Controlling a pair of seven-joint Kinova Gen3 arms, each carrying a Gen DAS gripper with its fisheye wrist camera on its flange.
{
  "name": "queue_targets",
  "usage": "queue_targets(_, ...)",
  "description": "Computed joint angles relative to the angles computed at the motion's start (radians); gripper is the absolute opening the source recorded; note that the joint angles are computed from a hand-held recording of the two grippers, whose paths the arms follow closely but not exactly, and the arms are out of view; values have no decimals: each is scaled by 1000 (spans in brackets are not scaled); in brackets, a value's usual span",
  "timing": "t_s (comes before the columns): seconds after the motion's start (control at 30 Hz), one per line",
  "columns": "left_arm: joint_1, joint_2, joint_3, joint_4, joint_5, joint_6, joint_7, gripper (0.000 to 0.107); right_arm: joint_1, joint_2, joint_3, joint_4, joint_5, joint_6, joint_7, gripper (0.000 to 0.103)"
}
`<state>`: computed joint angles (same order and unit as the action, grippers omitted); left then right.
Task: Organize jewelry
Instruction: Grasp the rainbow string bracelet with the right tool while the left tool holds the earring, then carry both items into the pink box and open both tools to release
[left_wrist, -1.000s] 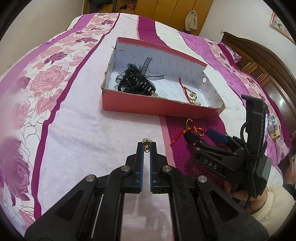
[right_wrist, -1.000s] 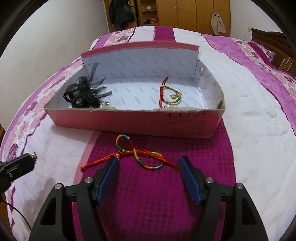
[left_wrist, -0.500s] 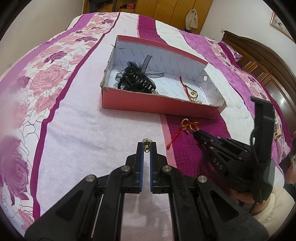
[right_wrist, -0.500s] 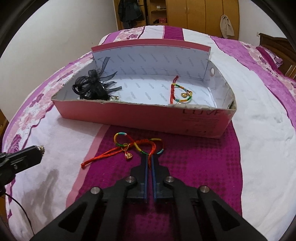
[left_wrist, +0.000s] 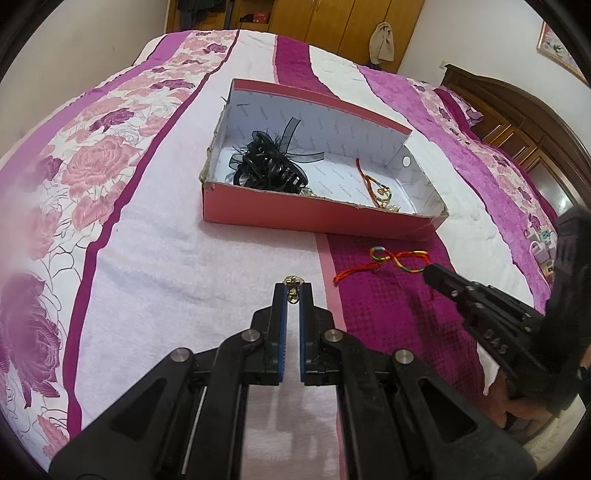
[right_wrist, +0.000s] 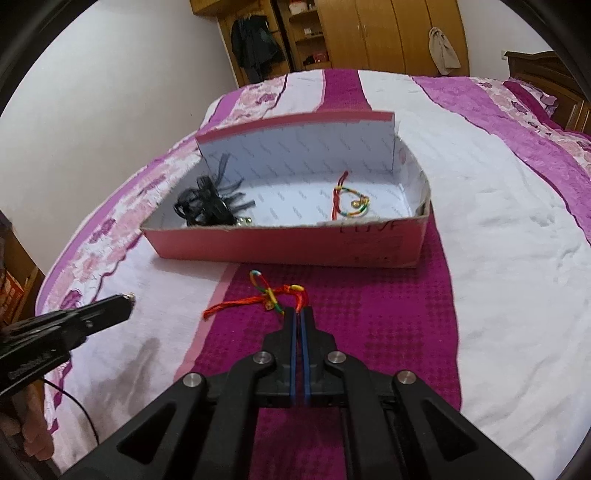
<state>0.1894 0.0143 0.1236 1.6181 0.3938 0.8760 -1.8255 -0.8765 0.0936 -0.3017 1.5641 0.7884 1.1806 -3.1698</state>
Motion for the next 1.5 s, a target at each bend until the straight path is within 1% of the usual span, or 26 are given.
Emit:
queue_targets(0.13,-1,-7,-2,2,12,-5,-7,0,-12,-27,-16,12,44,7,-34,3)
queue_targets(0.23,-2,-16,-5,9,31,-17,-21,0,-20,-36,-33,4,79,30,-44,3)
queue_targets(0.57,4,-33,-7,18,70,-67,-42,0,-56,-30,-60,-37,173,103,-25,3)
queue_targets(0.73,16,-37,-1,21,73,-133,-46,0,-77,-16,-54,-56,220,129,-9,3)
queue_targets(0.83,19,-31,-3,19,98,-160,-64,0,-85,-13,-48,-61,253,140,-17,3)
queue_targets(0.93,26,-26,5,20,95,-207,-63,0,-93,-5,-43,-71,289,158,-26,3)
queue_targets(1.03,37,-23,14,29,100,-280,-73,0,-94,-1,-35,-75,309,160,-26,3)
queue_targets(1.17,59,-20,29,57,79,-409,-88,0,-81,1,-20,-77,325,146,-19,3)
queue_targets(1.3,79,-2,41,69,36,-511,-78,0,-59,1,-8,-72,335,123,-15,3)
queue_targets(1.47,88,36,55,62,-13,-573,-32,0,-31,13,12,-65,342,98,-12,3)
queue_targets(1.5,94,46,55,58,-38,-582,-6,0,-27,14,15,-62,342,94,-14,3)
